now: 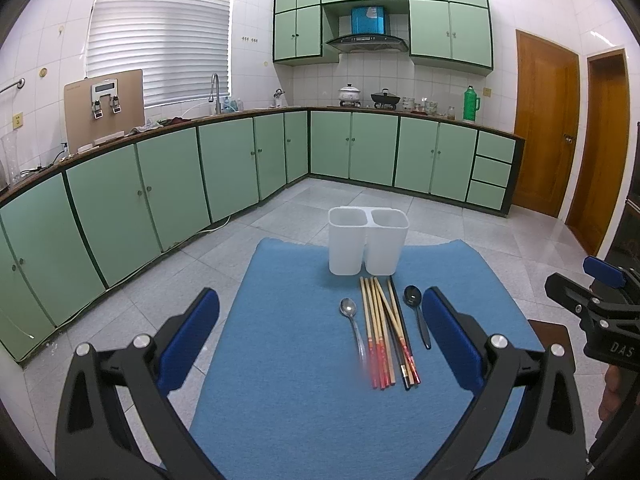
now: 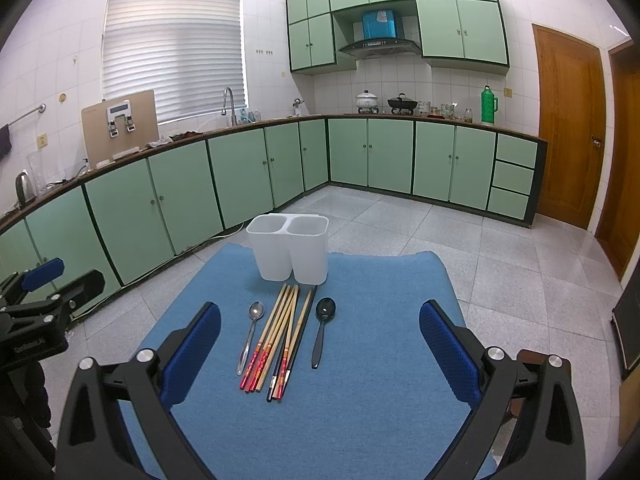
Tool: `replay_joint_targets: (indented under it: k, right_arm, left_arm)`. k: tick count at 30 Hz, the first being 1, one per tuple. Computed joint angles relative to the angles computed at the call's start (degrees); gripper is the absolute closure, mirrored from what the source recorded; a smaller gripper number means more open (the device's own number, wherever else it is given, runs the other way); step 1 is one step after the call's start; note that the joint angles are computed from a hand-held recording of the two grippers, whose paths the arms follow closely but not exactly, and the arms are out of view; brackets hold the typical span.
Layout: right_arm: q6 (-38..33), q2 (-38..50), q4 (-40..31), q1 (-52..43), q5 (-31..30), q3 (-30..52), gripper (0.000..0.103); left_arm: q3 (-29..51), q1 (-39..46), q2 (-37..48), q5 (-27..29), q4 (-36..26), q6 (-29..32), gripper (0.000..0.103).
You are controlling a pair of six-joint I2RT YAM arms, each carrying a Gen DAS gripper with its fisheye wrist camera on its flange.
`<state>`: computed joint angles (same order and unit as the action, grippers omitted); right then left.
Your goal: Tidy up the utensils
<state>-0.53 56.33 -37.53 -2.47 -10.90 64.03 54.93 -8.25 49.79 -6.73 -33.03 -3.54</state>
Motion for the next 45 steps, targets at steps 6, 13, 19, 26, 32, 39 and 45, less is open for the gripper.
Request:
replay_joint_targets:
  k: [6, 13, 19, 26, 32, 39, 45]
  right_arm:
    - [0.03, 0.03, 0.07, 0.06, 0.08, -0.04, 0.006]
    - [0.06, -0.01, 0.07, 0.14, 0.14, -0.10, 0.006]
    - [0.52, 0.51, -0.27, 0.94, 0.95, 0.68, 0.006]
    - [0.55, 0.53, -0.32, 0.94, 0.96, 0.69, 0.006]
    - [0.58, 0.57, -0.35, 0.98, 1.01, 0.76, 0.006]
    - [0.57, 0.61, -0.41, 1.00, 1.02, 0.83, 0.006]
    - [0.61, 0.62, -0.45, 1.04, 1.06, 0.85, 0.006]
  left_arm:
    - [-0.14, 0.07, 0.02, 0.09, 0.13, 0.08, 0.005]
    - [-0.29, 0.59, 0.13, 0.46, 0.31, 0.33, 0.005]
    - [-1.22, 1.85, -0.49, 1.44, 0.61, 0.86, 0.005]
    - [-1.48, 2.11, -1.26, 1.49, 0.12, 1.05, 0.005]
    - [-2.42, 4.39, -2.66, 2.94, -0.19, 1.95, 0.005]
    - [-1.43, 1.32, -0.88, 0.46, 0.31, 0.85, 0.005]
    - [-2.35, 3.07, -1.79, 1.85, 0.34, 1.81, 0.005]
